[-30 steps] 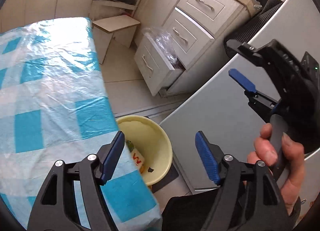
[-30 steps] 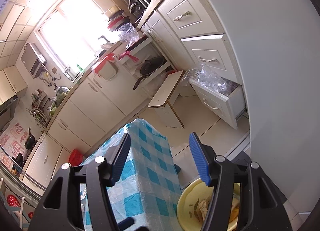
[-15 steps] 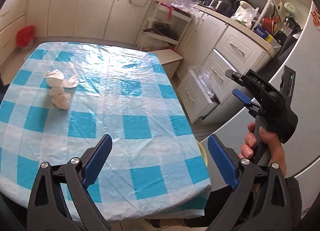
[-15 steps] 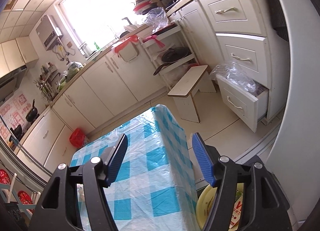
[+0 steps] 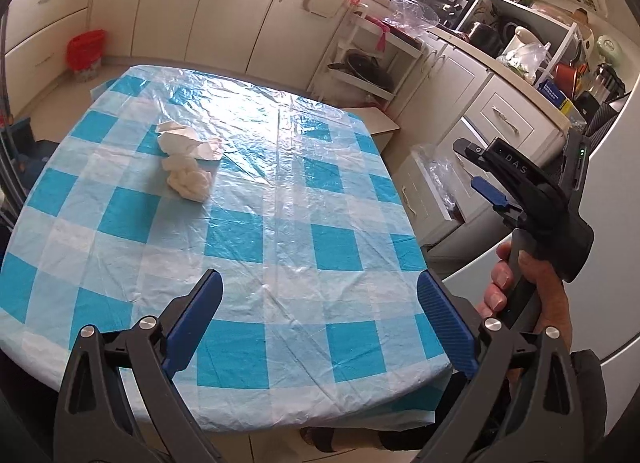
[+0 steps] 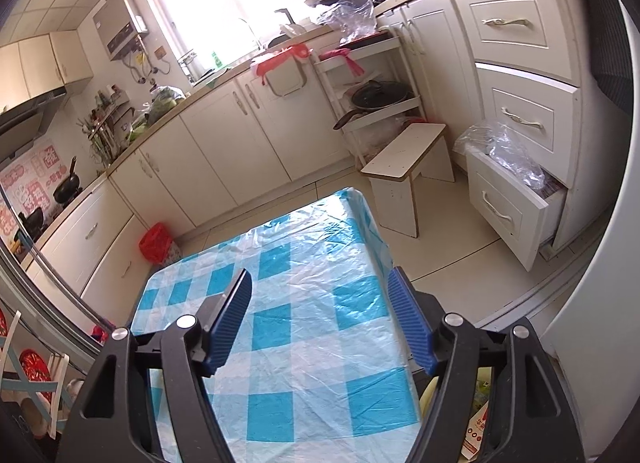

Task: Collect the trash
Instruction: 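Move both open grippers back over the table toward the white tissues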

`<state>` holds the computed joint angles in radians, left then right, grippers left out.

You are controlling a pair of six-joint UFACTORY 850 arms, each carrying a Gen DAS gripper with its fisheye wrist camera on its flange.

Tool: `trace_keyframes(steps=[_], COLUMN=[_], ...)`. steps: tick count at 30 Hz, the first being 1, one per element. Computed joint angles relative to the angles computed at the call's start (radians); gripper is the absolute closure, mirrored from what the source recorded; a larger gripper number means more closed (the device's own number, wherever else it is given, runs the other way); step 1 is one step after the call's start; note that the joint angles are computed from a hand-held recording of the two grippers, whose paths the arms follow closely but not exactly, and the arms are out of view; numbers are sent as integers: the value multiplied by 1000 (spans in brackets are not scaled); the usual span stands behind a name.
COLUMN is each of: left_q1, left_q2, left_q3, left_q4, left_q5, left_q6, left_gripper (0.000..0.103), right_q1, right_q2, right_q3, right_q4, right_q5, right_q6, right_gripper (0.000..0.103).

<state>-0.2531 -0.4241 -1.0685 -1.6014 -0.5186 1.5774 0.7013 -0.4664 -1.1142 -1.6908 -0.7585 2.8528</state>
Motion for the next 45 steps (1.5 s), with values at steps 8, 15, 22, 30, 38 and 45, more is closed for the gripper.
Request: trace_keyframes(steps=[8,15,22,30,38,45], left_q1=[17,18,18,19,20,20], left_q2=[-9,-14,-17,-24,-27,-30], left_q3=[-2,-2,-3,-6,-8,-9], left_q4=[-6,-7,1,16,31,44], left_q5=[13,27,35,42,48,53], left_q6=[-9,-14,-30,-50,-70,-85], left_gripper=[9,8,8,8,8,8], right_q1=[1,1,1,-2,2,2], right_q2=[-21,-26,-31,-33,-41,-42], right_q3=[-32,-37,-43,-44,-53,-55], right_q4=[11,10,2,-8,-7,-8], right_q5=[14,20,26,31,37,40], right_q6=[-39,-43,-43,-40,-49,-52], right_gripper=[35,34,34,34,34,34])
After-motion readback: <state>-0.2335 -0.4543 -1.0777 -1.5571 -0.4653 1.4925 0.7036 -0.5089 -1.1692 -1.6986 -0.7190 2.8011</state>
